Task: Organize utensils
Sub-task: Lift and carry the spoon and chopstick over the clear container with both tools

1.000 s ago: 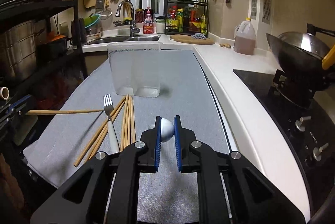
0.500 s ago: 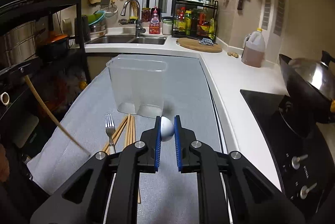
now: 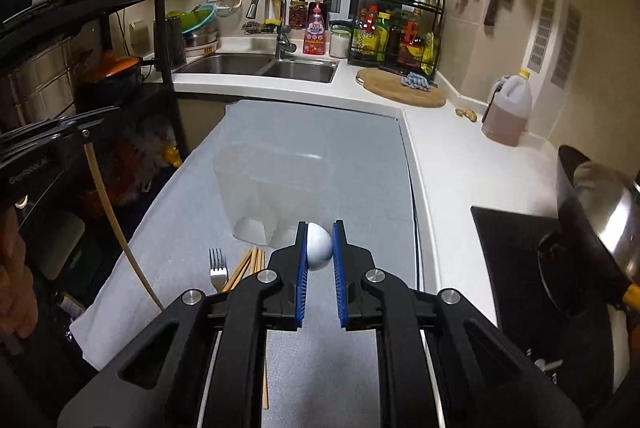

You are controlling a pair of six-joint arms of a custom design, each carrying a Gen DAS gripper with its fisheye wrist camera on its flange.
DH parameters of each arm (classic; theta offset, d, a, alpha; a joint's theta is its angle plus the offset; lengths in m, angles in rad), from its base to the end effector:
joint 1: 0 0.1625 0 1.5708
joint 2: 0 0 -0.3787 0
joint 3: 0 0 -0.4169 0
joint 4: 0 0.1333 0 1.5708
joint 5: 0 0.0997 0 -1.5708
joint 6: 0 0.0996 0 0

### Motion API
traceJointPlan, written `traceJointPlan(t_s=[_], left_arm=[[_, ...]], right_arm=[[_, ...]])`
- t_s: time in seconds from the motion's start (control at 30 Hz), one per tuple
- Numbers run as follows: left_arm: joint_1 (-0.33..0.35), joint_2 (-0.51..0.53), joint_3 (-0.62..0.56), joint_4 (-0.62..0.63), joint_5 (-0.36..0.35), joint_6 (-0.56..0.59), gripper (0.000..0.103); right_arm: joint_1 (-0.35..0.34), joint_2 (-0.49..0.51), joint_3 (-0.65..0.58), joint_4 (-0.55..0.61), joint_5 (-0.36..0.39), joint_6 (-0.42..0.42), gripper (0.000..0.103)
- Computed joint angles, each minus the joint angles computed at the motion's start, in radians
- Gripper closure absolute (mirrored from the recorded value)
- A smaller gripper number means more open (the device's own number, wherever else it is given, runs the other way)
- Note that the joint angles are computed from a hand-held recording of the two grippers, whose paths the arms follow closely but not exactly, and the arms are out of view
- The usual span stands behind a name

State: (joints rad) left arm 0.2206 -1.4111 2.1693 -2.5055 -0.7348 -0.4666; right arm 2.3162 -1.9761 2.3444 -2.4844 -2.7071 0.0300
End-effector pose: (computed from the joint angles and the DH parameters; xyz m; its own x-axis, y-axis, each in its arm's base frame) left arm -0.4160 -0.3056 0.2015 -0.6767 0.4619 -0.5734 0.7347 0.4739 -0.4854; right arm 0.2667 -0.2256 0.3763 -0.6455 0.0790 0.7596 -0.5608 0.6262 -0.5417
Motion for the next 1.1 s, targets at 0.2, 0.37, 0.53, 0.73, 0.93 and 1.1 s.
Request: traceJointPlan(t_s=[0.2, 0.37, 0.53, 0.73, 0.93, 1.1], left_arm=[[0.038, 0.076, -0.125, -0.061, -0.006, 0.114, 0.098], [0.064, 0.159, -0.248, -0.156, -0.004, 0.236, 0.098], [0.099, 0.26, -0.351, -0.296, -0.032, 0.358, 0.098], [0.149, 0.36, -0.411, -0.372, -0.058, 0.417, 0.098], [0.21, 0.4, -0.404, -0.333, -0.099, 0.373, 0.098], [0.236, 0.408, -0.382, -0.282, -0.108, 0.343, 0.098]], right_arm=[[0.019, 0.067, -0.116, -0.014, 0.017, -0.064, 0.091], [0.034, 0.161, -0.231, -0.081, 0.019, -0.17, 0.091], [0.002, 0.241, -0.315, -0.151, 0.033, -0.26, 0.091], [-0.083, 0.291, -0.337, -0.14, 0.074, -0.284, 0.091], [-0.175, 0.299, -0.305, -0.124, 0.12, -0.278, 0.091], [-0.233, 0.311, -0.281, -0.11, 0.138, -0.263, 0.091]])
